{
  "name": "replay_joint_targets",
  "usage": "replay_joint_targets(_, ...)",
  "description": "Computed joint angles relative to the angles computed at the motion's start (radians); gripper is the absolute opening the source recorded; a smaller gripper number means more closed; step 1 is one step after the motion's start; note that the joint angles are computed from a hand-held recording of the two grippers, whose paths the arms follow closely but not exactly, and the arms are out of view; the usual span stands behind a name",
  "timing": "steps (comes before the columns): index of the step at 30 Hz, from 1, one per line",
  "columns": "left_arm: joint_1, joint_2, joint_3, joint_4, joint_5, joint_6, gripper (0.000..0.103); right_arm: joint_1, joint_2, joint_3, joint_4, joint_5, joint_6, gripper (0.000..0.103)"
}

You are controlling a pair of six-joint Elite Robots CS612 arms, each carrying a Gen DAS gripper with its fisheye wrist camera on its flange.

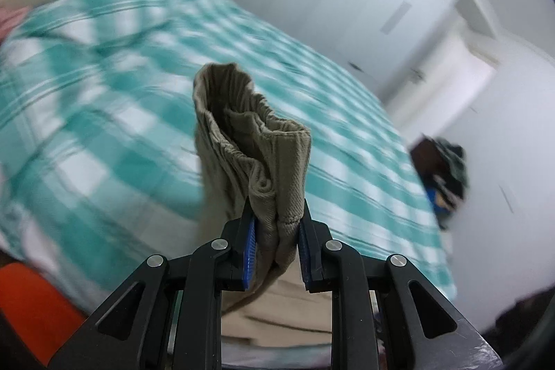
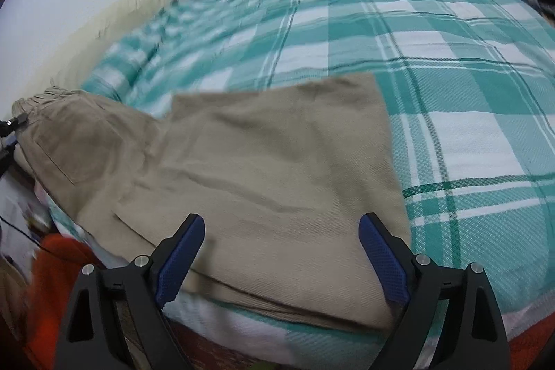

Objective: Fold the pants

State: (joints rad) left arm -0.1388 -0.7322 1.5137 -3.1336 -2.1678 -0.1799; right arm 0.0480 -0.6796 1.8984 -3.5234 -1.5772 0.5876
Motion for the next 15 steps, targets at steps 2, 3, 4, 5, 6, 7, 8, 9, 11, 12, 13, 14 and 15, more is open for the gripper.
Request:
replay_joint_targets(2, -0.035, -0.014, 0.016, 0.014, -0.051, 0.050, 0.019, -0.009, -0.002, 0.026, -0.095, 0.011, 0.049, 0.090)
replay_joint_targets(3, -0.046, -0.016, 0.020, 0.023, -0.067, 0.067, 0.019, -0.012, -0.006, 0.043, -0.150, -0.009, 0.075, 0.090)
replay_joint_targets(4, -0.063, -0.019, 0.024, 0.044, -0.091, 0.094, 0.019, -0.011, -0.010, 0.056, -0.183, -0.039, 0.090, 0.090)
replay_joint_targets(5, -0.083, -0.022, 0.032, 0.072, -0.115, 0.130, 0.019, -0.008, -0.015, 0.070, -0.213, -0.088, 0.104, 0.090)
replay_joint_targets(6, -0.100, -0.024, 0.040, 0.088, -0.126, 0.163, 0.019, -0.004, -0.022, 0.084, -0.235, -0.154, 0.117, 0.090)
replay_joint_targets(7, -0.120, -0.023, 0.051, 0.097, -0.135, 0.207, 0.020, -0.001, -0.028, 0.095, -0.244, -0.207, 0.130, 0.090)
replay_joint_targets(8, -0.148, -0.016, 0.060, 0.129, -0.144, 0.286, 0.021, -0.001, -0.032, 0.104, -0.248, -0.246, 0.142, 0.090)
replay_joint_targets(9, -0.172, -0.009, 0.064, 0.173, -0.135, 0.352, 0.028, -0.005, -0.036, 0.114, -0.250, -0.277, 0.160, 0.090)
replay_joint_targets(11, -0.220, 0.002, 0.063, 0.307, -0.061, 0.461, 0.041, -0.016, -0.040, 0.129, -0.240, -0.294, 0.201, 0.090)
replay_joint_targets(12, -0.233, 0.007, 0.058, 0.352, -0.032, 0.487, 0.042, -0.024, -0.041, 0.136, -0.231, -0.293, 0.230, 0.090)
replay_joint_targets(13, -0.246, 0.013, 0.055, 0.396, 0.004, 0.511, 0.042, -0.031, -0.040, 0.141, -0.228, -0.288, 0.255, 0.090)
replay_joint_targets(14, -0.253, 0.013, 0.058, 0.424, 0.028, 0.517, 0.042, -0.039, -0.036, 0.146, -0.233, -0.275, 0.283, 0.090)
replay_joint_targets(15, -0.249, 0.011, 0.060, 0.441, 0.018, 0.511, 0.044, -0.046, -0.033, 0.150, -0.246, -0.261, 0.305, 0.090)
